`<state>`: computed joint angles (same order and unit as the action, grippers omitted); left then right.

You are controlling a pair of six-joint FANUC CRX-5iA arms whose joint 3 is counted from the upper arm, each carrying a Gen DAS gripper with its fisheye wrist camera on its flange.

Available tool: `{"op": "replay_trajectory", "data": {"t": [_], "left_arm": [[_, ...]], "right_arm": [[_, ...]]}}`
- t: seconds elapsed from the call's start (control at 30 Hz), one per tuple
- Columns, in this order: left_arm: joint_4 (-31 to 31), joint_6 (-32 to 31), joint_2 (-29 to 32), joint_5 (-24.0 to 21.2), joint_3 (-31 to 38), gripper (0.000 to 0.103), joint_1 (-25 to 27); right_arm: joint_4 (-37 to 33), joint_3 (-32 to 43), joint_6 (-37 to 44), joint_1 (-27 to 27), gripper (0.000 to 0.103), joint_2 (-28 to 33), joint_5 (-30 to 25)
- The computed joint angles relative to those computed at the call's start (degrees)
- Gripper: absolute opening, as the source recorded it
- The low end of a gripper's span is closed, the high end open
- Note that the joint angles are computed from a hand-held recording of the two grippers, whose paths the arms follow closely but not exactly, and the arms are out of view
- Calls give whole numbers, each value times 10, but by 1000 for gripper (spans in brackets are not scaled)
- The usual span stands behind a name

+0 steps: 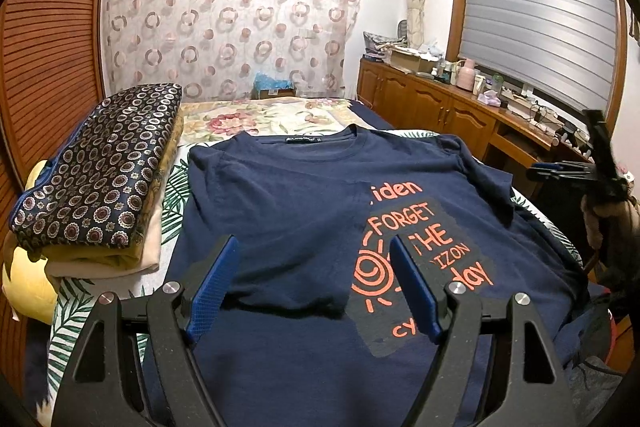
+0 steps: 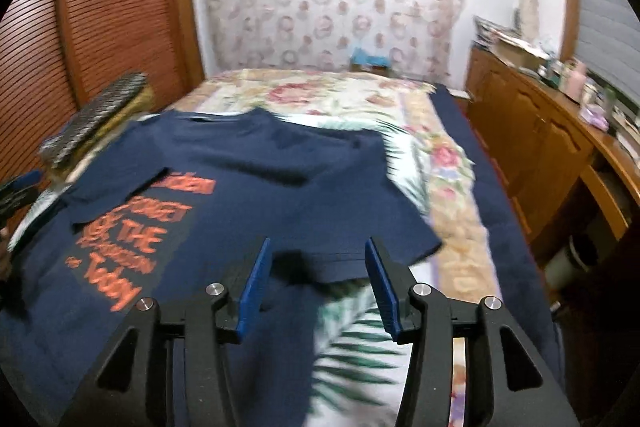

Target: Fold small clothes

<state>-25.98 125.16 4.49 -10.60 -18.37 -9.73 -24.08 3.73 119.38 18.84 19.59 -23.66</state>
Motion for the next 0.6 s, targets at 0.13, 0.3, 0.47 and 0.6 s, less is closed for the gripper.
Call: {"op": "replay_trajectory", "data": {"t": [0.13, 0.3, 0.47, 0.6], "left_arm": [[-4, 3, 1, -4, 3, 78, -3], [4, -4, 5, -6, 3, 78, -1], [15, -13, 8, -6, 1, 78, 3], [13, -9, 9, -7, 1, 78, 3]], "right_arm": [[90, 26, -101, 3, 50, 48, 2], [154, 73, -193, -1, 50, 103, -17], [131, 134, -210, -9, 50, 141, -66], [152, 144, -209, -4, 30, 143, -72]]}}
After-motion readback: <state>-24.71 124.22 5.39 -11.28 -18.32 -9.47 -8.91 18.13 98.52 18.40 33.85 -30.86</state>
